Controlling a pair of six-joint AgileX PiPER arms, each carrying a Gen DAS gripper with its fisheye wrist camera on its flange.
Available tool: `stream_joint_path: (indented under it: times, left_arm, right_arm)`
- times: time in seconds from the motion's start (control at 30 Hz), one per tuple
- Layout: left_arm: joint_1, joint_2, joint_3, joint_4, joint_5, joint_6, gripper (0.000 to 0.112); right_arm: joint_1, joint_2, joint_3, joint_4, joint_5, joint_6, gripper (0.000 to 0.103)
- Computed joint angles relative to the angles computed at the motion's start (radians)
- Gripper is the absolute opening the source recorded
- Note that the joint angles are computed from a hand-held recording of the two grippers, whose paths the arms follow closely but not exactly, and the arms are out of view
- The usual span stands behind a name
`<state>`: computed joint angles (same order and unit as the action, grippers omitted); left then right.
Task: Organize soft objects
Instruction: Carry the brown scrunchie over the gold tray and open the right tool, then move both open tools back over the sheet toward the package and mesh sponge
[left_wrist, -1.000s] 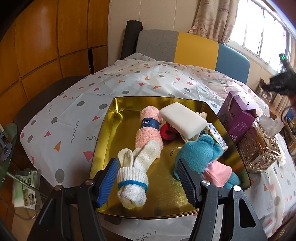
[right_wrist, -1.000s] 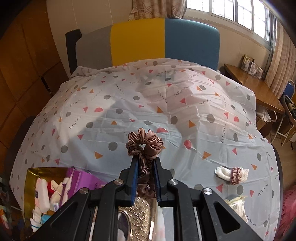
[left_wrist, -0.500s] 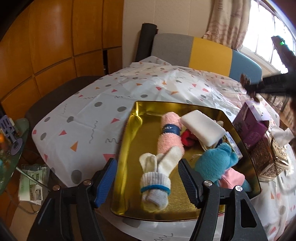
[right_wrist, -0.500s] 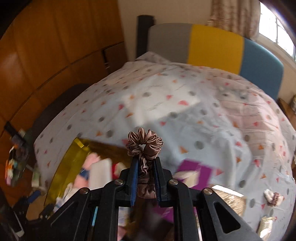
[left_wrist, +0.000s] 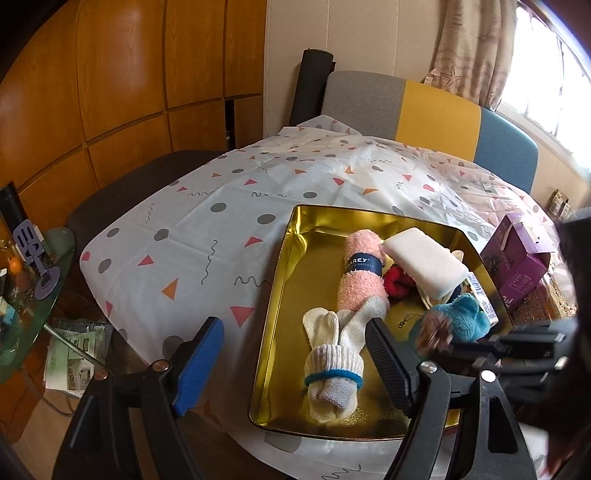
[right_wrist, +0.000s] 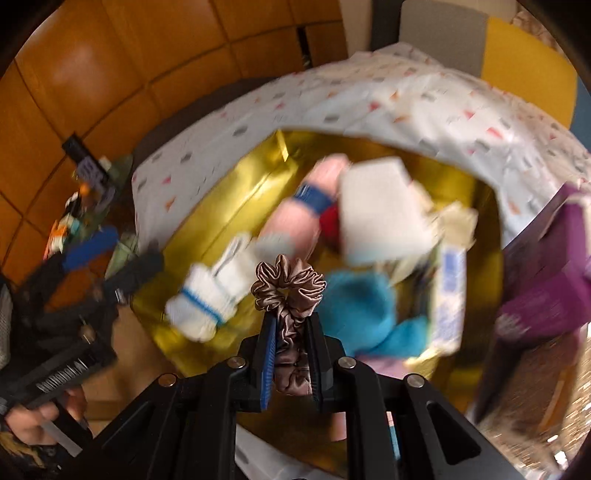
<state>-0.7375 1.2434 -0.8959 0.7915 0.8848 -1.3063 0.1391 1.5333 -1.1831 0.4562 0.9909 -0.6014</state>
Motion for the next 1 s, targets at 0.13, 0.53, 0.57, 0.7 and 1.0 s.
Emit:
stream_joint_path:
  times: [0.13, 0.53, 0.57, 0.7, 1.0]
  left_arm:
    - [-0.012, -0.002, -0.001, 0.007, 0.012, -0.008, 0.083]
    - [-0.048, -0.004, -0.028, 0.010, 0.019, 0.006, 0.084]
    - [-0.058, -0.002, -0.033, 0.014, 0.023, 0.004, 0.084]
    - [-0.085, 0.010, -0.056, 0.022, 0.030, 0.013, 0.084]
    - [-0.169, 0.060, -0.141, 0.031, 0.042, 0.056, 0.084]
  right_arm:
    - [0.031, 0.006, 0.066, -0.016, -0.048, 0.015, 0.019]
    - [-0.036, -0.114, 0.144, 0.038, -0.116, -0.026, 0.040]
    - [-0.053, -0.133, 0.151, 0.049, -0.118, -0.037, 0.040]
    - [-0.159, -0.203, 0.174, 0.083, -0.110, -0.100, 0.040]
    - [-0.522, -0.273, 0.166, 0.183, -0.035, -0.270, 0.040]
